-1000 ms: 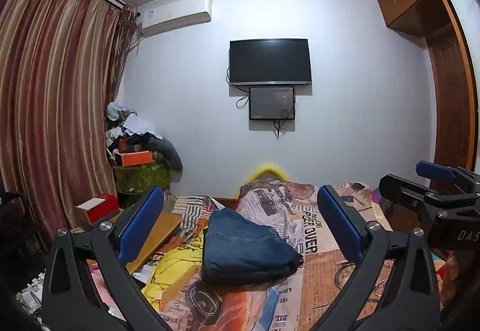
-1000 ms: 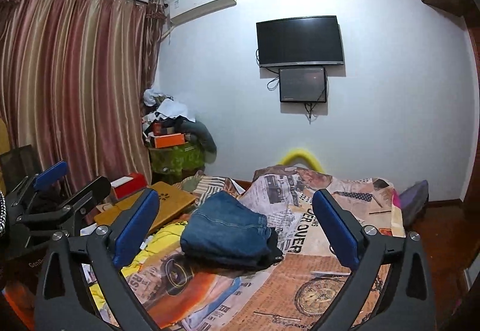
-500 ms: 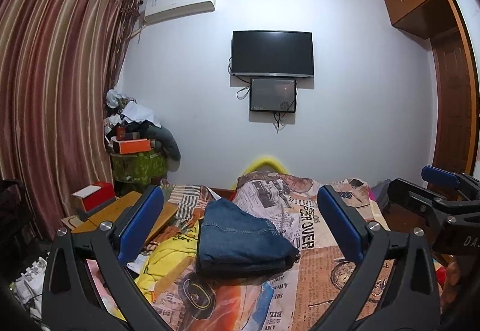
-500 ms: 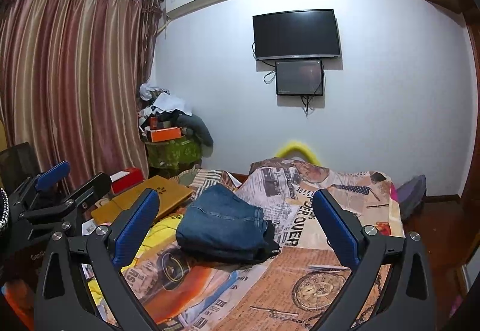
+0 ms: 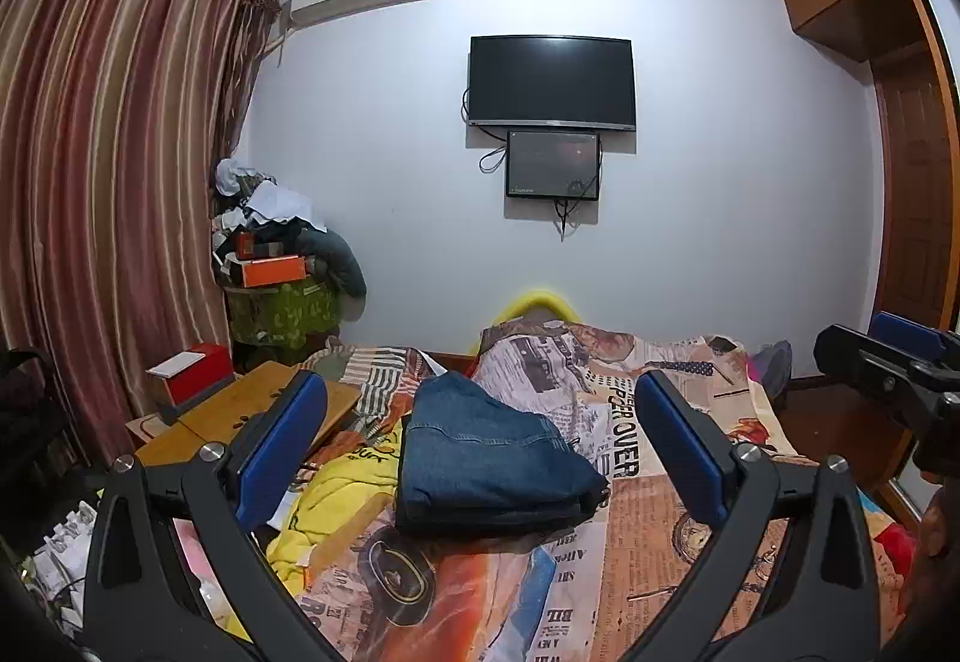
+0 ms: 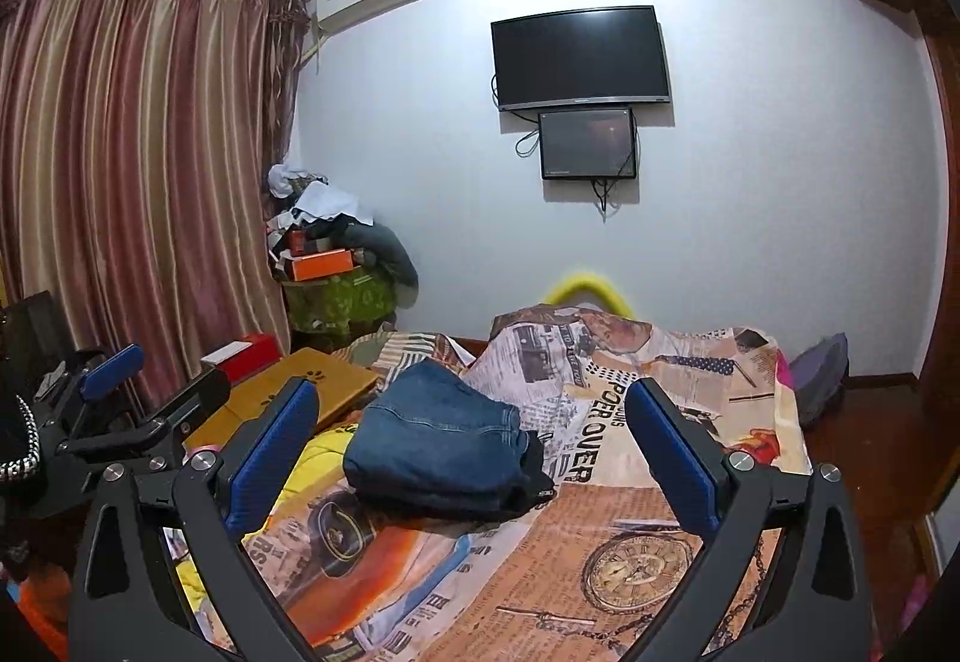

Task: Fold large clothes

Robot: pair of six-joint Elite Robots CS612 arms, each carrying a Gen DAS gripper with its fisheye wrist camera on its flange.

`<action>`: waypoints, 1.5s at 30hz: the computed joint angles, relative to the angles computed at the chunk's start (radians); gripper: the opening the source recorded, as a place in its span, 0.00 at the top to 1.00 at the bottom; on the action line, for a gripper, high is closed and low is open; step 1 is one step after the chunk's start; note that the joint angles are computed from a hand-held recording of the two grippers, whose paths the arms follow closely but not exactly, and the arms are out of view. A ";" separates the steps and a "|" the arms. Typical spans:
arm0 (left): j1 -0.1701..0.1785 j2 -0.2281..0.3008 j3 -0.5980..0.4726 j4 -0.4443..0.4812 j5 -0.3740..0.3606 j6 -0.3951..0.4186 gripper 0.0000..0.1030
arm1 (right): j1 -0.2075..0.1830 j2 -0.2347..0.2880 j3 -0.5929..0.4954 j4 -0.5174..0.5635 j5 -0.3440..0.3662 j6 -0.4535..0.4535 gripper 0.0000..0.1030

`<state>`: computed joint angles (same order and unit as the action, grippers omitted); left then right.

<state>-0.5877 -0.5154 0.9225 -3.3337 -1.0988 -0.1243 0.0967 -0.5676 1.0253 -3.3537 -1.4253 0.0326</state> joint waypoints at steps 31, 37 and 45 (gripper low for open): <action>0.001 0.002 -0.003 0.011 -0.073 0.031 0.00 | -0.003 0.000 0.006 -0.013 -0.004 0.022 0.01; 0.005 0.002 -0.002 0.013 -0.085 0.016 0.00 | 0.002 0.004 -0.003 -0.001 -0.019 0.011 0.01; 0.010 0.007 -0.006 0.022 -0.092 -0.011 0.00 | 0.008 0.010 -0.018 0.022 -0.024 -0.008 0.01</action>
